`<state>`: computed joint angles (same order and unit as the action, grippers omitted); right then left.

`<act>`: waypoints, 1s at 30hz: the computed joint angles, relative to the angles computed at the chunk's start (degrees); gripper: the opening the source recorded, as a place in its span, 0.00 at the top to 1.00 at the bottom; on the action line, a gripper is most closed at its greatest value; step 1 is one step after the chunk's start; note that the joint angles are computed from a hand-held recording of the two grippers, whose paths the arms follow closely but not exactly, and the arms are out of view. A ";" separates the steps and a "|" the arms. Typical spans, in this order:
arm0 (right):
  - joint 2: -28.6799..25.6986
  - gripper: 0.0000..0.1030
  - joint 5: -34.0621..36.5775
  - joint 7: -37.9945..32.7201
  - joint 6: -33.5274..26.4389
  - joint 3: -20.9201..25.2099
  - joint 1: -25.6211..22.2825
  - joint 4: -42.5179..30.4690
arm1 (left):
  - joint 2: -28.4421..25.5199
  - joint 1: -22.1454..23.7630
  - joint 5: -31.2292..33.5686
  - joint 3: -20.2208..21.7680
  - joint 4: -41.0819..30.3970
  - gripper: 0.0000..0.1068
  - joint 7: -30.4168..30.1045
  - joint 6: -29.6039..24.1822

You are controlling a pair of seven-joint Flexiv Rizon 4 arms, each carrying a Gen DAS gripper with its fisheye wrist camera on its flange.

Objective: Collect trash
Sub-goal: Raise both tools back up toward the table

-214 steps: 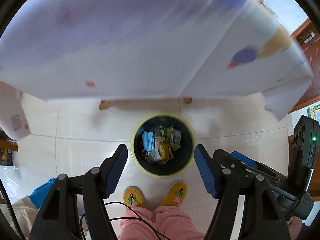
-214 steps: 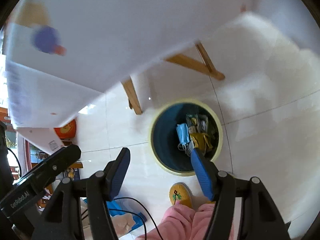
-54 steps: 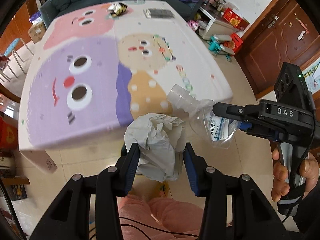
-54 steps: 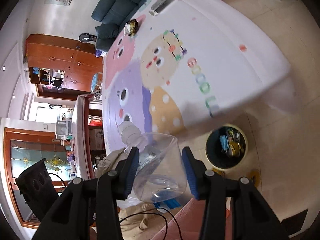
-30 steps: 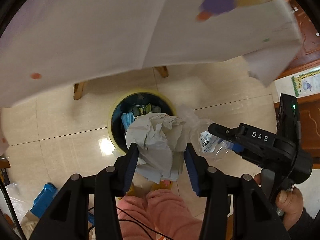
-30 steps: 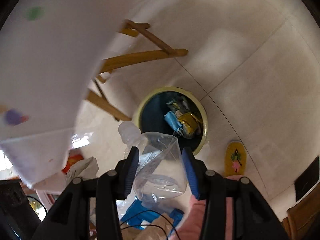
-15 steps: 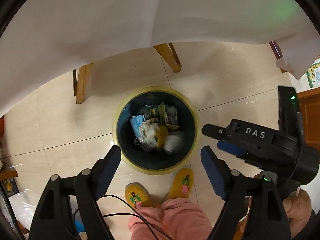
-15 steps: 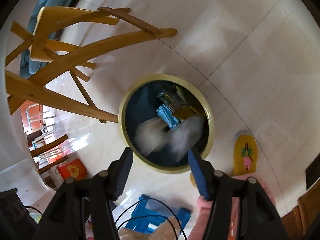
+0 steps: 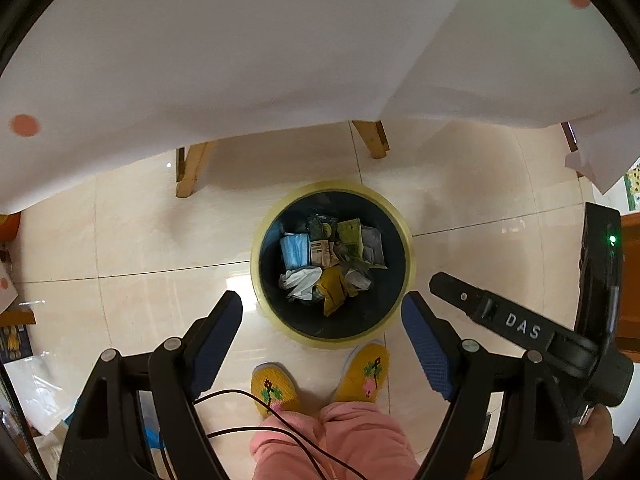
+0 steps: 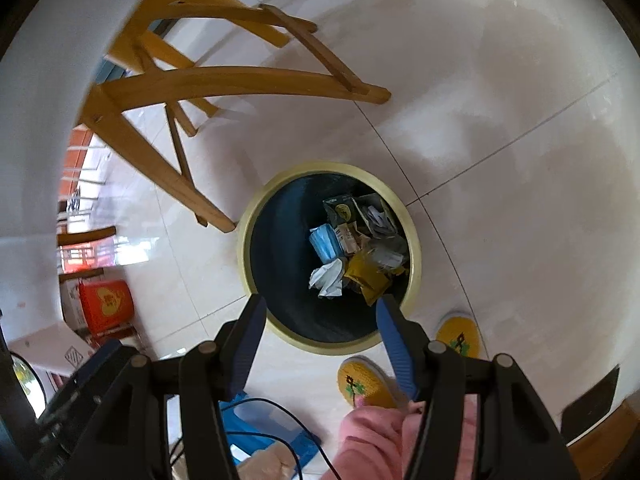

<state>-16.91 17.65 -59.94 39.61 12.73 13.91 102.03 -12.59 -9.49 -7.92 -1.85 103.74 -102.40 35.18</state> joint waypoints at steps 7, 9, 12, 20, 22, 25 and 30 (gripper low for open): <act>3.28 0.44 -1.64 -1.41 -1.88 0.21 0.91 -1.16 | 3.90 0.06 0.11 0.21 -0.29 0.25 -1.84 -2.98; 4.44 0.44 -1.87 -1.85 -3.21 0.13 1.11 -2.00 | 5.10 0.06 0.40 0.19 -0.88 0.25 -2.78 -4.34; 6.37 0.44 -1.79 -2.66 -5.92 -0.12 1.23 -3.64 | 7.32 0.16 0.94 0.15 -2.52 0.25 -4.47 -7.30; 11.37 0.44 -1.17 -6.14 -16.20 -1.72 1.22 -11.95 | 12.48 1.16 3.20 -0.48 -11.59 0.25 -7.04 -17.40; 12.24 0.44 -0.71 -8.05 -18.63 -2.20 1.13 -15.25 | 13.06 1.36 4.87 -0.94 -15.59 0.25 -7.54 -20.33; 12.84 0.44 -0.59 -10.88 -20.88 -2.92 1.09 -20.07 | 13.03 1.54 6.56 -1.51 -21.05 0.25 -8.12 -22.96; 12.81 0.44 -2.03 -16.18 -19.48 -3.66 1.13 -26.96 | 11.10 1.35 12.53 -2.74 -33.47 0.25 -8.92 -27.52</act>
<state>-4.10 15.62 -76.12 20.13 9.07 15.05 75.07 -1.49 -8.14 4.61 -4.59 70.27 -111.33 7.66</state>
